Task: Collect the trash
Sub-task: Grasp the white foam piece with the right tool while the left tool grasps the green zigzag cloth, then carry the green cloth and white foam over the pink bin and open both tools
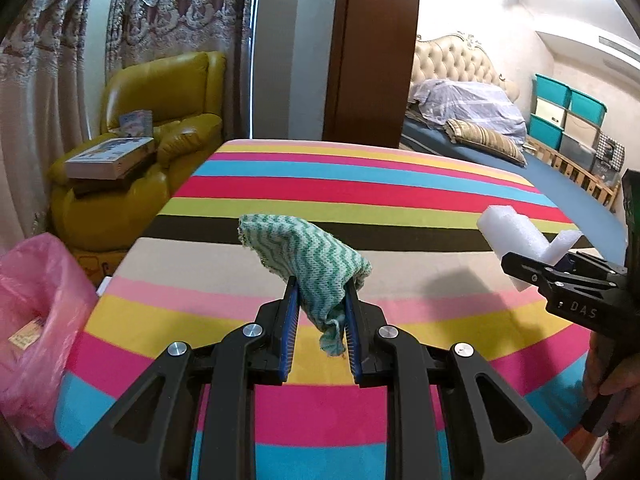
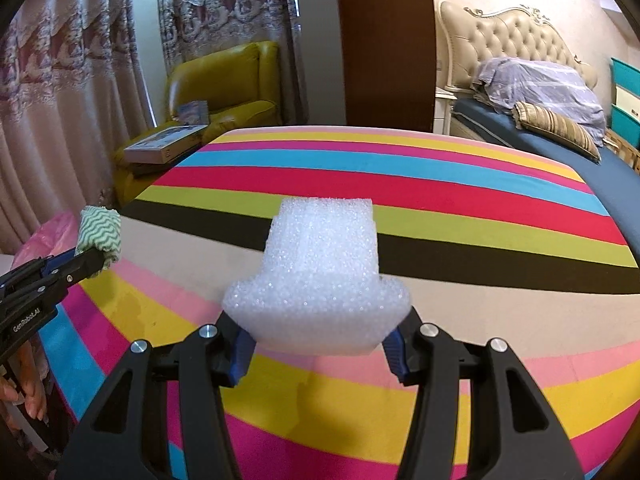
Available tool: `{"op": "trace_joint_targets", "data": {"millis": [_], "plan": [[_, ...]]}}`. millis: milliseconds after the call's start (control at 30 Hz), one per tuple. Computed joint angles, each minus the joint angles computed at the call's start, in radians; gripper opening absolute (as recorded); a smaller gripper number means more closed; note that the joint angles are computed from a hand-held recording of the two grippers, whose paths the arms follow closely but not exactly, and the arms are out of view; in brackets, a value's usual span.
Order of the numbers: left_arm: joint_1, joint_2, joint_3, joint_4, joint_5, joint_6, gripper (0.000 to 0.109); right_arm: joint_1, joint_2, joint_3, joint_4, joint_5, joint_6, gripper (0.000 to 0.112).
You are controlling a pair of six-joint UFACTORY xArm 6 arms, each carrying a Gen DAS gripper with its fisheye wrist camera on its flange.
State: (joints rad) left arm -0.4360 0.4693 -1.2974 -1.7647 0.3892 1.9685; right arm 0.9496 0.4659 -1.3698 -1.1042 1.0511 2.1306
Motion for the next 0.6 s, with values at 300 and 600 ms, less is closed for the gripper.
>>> {"op": "trace_joint_targets", "data": {"millis": [300,600], "plan": [[0.028,-0.036,0.070,-0.097,0.000,0.114,0.020,0.027,0.075,-0.093,0.029,-0.013,-0.057,0.051],[0.038,-0.055,0.093,-0.184,-0.022,0.208,0.020,0.027,0.124,-0.167,0.032,-0.032,-0.117,0.051]]}}
